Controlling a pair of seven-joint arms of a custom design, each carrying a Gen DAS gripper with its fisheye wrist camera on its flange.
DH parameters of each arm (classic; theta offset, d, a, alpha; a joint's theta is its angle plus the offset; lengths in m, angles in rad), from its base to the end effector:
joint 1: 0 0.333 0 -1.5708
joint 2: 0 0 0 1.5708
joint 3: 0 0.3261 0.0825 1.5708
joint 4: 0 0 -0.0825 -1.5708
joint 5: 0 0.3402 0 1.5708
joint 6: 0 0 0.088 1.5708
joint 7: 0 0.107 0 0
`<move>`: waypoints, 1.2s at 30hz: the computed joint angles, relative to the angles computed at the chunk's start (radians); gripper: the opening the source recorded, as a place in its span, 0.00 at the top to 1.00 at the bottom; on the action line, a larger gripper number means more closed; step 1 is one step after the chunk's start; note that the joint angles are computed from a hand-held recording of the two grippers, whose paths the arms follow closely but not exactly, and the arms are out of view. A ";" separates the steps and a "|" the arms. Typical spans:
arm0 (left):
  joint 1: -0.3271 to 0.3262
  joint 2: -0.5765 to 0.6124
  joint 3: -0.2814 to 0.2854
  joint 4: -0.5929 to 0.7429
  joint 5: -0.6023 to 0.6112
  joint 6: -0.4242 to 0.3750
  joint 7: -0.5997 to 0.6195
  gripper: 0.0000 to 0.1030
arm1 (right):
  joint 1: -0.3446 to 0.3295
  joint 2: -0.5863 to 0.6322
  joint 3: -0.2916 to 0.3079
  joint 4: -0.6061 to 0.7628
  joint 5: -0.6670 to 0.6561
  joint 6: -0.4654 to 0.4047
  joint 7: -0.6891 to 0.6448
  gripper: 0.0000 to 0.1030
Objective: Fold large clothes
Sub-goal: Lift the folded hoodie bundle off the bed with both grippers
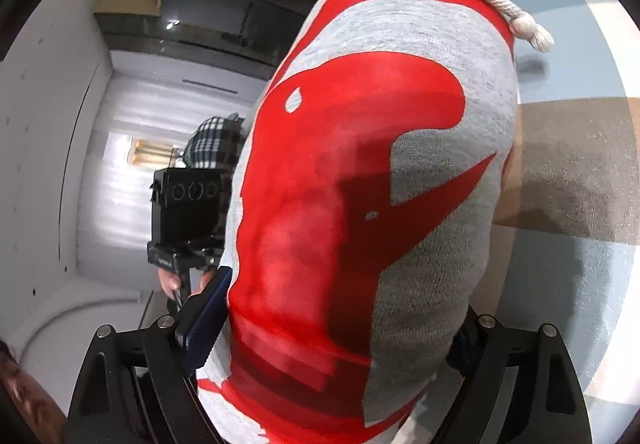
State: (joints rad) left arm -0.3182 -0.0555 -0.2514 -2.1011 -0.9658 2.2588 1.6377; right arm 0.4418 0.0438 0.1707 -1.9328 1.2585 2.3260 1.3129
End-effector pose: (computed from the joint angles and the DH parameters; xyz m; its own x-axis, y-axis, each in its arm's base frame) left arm 0.4238 -0.3002 0.5041 -0.0610 -0.6881 0.7231 -0.9976 0.0651 -0.0222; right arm 0.4543 0.3377 0.5379 0.1228 -0.4721 -0.8729 -0.9915 -0.0203 -0.1286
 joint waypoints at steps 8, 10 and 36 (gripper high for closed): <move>-0.018 -0.043 -0.019 -0.037 0.034 0.075 -0.023 0.28 | 0.011 0.022 0.015 0.035 -0.039 0.036 0.045 0.07; -0.032 -0.060 -0.030 -0.044 0.092 0.118 -0.054 0.28 | 0.011 0.009 0.016 0.023 -0.027 0.054 0.033 0.13; -0.128 -0.157 -0.109 -0.189 0.688 0.427 -0.472 0.26 | 0.055 -0.045 0.010 -0.026 -0.073 0.168 0.026 0.12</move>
